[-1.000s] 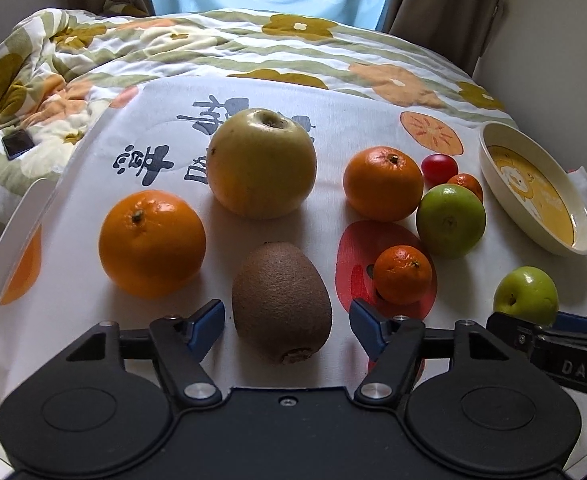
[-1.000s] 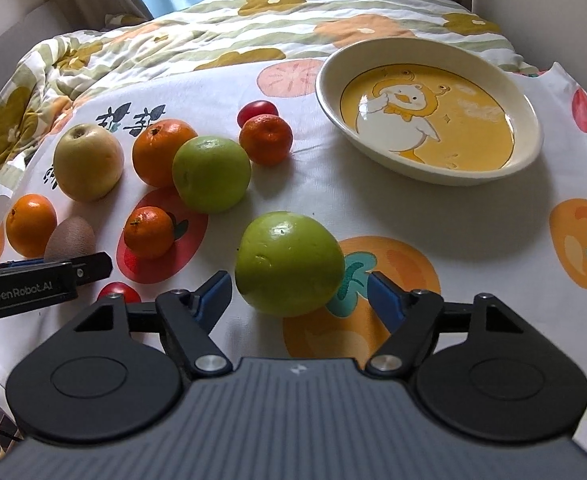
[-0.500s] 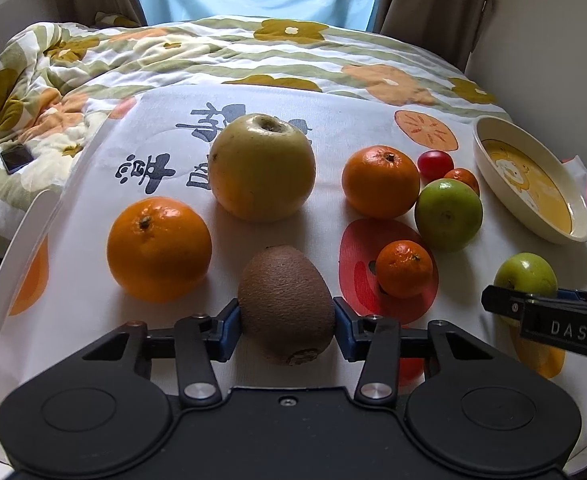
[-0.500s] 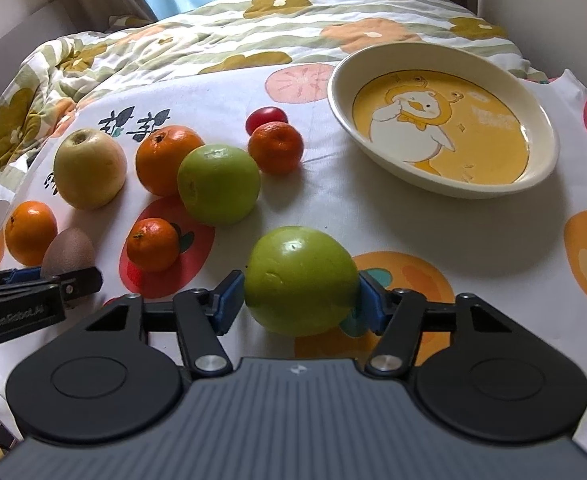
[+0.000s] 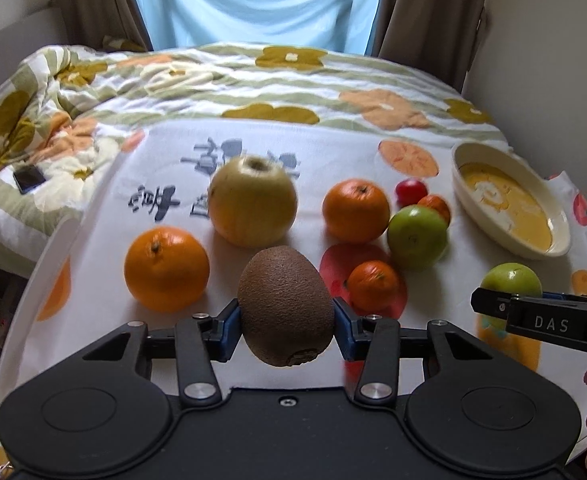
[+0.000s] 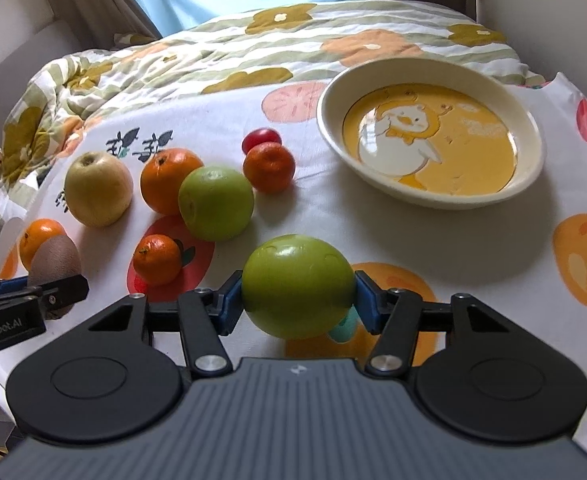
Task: Organize fruits
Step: 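Carry the kiwi into the white bowl and open the left gripper while the right carries the green apple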
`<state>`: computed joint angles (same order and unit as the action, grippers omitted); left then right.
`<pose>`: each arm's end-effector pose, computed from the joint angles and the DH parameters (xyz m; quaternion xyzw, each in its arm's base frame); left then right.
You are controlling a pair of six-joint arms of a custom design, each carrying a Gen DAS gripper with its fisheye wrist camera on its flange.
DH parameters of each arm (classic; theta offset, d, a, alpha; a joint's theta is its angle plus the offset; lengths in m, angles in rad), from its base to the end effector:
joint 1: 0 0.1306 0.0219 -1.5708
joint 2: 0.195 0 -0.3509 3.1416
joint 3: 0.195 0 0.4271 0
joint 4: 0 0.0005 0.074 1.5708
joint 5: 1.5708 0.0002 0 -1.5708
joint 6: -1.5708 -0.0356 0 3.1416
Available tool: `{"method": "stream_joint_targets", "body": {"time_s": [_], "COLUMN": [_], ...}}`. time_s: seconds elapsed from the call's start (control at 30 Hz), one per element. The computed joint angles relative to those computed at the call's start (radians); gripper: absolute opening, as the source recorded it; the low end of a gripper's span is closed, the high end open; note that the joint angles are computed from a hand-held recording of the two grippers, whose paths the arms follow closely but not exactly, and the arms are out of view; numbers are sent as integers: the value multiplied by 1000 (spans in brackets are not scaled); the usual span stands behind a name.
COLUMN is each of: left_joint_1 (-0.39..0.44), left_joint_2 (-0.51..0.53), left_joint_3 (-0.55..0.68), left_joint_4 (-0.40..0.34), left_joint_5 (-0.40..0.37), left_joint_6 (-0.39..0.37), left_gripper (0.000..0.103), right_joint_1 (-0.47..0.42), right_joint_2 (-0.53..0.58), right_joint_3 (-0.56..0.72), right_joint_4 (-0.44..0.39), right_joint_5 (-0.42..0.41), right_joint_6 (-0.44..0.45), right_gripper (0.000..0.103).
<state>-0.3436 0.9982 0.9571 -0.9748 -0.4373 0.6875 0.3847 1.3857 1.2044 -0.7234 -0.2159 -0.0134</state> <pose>0.3581 -0.1126 0.3488 -0.2192 0.9149 0.0497 0.3355 0.4724 0.1989 0.3188 -0.2080 0.9169 0.1641 0.2985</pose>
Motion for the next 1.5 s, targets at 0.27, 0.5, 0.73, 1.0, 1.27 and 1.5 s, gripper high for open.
{"method": "stream_joint_targets", "body": {"time_s": [0.27, 0.5, 0.73, 1.0, 1.27, 1.5], "left_joint_1": [-73, -134, -145, -89, -23, 13], "left_joint_2": [42, 128, 229, 385, 591, 753], "left_joint_3": [117, 252, 355, 477, 635, 774], "left_joint_4": [-45, -49, 41, 127, 145, 124], "left_joint_5": [-86, -144, -122, 4, 154, 225], "left_joint_6": [20, 28, -42, -191, -317, -409], "left_gripper": [51, 51, 51, 51, 51, 51], "right_joint_1": [-74, -164, -242, -279, -279, -270], "right_joint_2": [-44, -46, -1, 113, 221, 288], "right_joint_3": [27, 97, 196, 311, 412, 463], "right_joint_4": [-27, -74, -86, -67, -68, -68], "right_joint_5": [-56, -124, -163, -122, -44, 10], "right_joint_6": [56, 117, 171, 122, 64, 12], "right_gripper": [71, 71, 71, 71, 71, 71]}}
